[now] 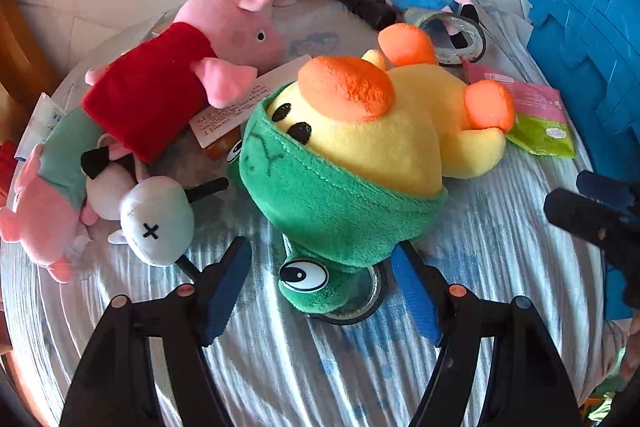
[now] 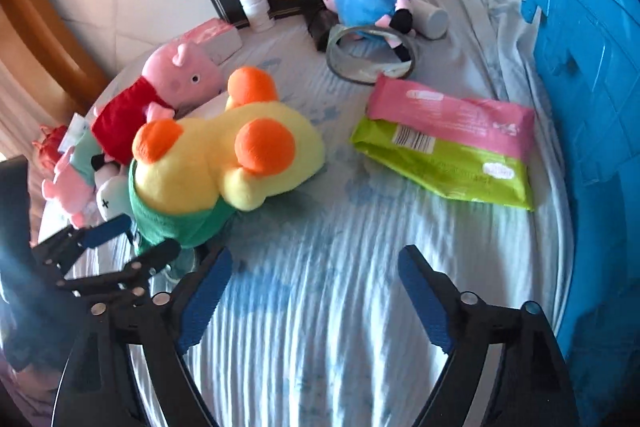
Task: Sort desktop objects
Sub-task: 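Grasp the yellow duck plush in green suit with the left tool while the right tool grips it too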
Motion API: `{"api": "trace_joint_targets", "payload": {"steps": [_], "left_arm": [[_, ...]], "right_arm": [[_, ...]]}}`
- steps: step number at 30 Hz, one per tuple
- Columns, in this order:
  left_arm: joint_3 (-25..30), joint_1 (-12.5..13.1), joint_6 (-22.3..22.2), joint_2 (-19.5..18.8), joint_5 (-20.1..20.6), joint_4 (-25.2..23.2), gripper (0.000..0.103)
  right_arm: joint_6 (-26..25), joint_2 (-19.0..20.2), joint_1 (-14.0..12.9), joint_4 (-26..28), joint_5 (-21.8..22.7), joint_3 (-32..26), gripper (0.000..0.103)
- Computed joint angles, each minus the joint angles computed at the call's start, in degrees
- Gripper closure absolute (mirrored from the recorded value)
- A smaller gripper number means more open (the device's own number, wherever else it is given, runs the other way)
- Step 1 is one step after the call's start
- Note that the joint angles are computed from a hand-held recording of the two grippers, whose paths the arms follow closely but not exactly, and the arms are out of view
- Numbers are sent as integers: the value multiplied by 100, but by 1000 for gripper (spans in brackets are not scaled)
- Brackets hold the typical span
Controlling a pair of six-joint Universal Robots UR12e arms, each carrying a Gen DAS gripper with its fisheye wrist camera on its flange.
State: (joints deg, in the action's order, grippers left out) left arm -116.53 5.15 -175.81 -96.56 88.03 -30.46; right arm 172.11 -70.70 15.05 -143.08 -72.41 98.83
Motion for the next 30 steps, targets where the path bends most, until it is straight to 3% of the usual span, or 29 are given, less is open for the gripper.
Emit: {"api": "trace_joint_targets", "payload": {"steps": [6,8,9,10,12,20,21,23,25,30], "left_arm": [[52,56,297,-89,405,213,30],[125,205,251,-109,95,-6,30],[145,240,234,-115,8,-56,30],[151,242,246,-114,-19,-62,30],[138,228,346,-102,-135,6,30],[320,164,330,-343,-400,-160,30],[338,156,341,-373,-433,-162,30],[342,170,404,-410,-632,-141,47],[312,138,411,-395,-620,-33,54],[133,94,557,-196,-541,456,56]], "right_arm": [[174,297,152,-238,256,-329,12],[222,392,208,-345,263,-410,13],[232,418,233,-368,214,-440,19],[238,462,262,-348,167,-498,36],[235,531,286,-208,194,-596,51],[182,730,371,-335,-67,-785,52],[135,772,377,-240,-63,-835,65],[96,808,364,-119,62,-880,70],[-29,761,406,-280,-110,-818,74],[-76,576,345,-732,-25,-562,75]]}}
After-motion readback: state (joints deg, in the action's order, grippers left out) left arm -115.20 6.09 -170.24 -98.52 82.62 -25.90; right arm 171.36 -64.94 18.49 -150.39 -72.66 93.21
